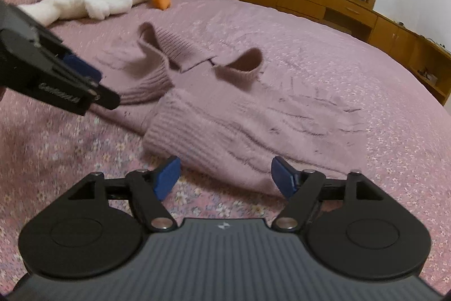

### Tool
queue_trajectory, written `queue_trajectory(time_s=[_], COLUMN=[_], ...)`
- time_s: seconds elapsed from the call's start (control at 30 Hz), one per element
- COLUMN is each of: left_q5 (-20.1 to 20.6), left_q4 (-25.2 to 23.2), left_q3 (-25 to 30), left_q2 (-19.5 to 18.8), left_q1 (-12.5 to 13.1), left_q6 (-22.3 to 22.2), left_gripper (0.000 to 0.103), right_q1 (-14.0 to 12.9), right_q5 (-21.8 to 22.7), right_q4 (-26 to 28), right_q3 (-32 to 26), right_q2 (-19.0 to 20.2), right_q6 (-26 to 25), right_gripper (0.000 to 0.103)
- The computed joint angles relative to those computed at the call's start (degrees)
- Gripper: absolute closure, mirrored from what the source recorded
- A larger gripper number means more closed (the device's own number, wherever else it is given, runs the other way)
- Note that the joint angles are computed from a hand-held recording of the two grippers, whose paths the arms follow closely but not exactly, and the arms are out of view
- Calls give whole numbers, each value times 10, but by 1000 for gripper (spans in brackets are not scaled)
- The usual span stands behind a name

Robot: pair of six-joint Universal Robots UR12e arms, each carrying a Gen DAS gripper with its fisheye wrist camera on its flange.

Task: Fold small clothes
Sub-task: 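Move both grippers over the folded hem edge, then grasp the folded hem edge with both grippers and lift it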

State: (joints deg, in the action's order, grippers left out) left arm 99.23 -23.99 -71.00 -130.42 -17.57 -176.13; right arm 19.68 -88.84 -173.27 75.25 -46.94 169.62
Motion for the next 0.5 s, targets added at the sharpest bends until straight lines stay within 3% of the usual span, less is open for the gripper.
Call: queue_trajectory(time_s=[0.3, 0.5], left_q5=[8, 9], left_q4=[6, 50], left_q3=[34, 30], left_q2=[-30, -38], left_q1=[-2, -2], left_q6=[12, 27], left_gripper=[58, 56], right_q1=[7, 10], right_q5=[-4, 0], right_q4=[10, -18], right_q3=[-7, -13], right_q2=[10, 19], right_q6=[-43, -59], right_gripper=[22, 22])
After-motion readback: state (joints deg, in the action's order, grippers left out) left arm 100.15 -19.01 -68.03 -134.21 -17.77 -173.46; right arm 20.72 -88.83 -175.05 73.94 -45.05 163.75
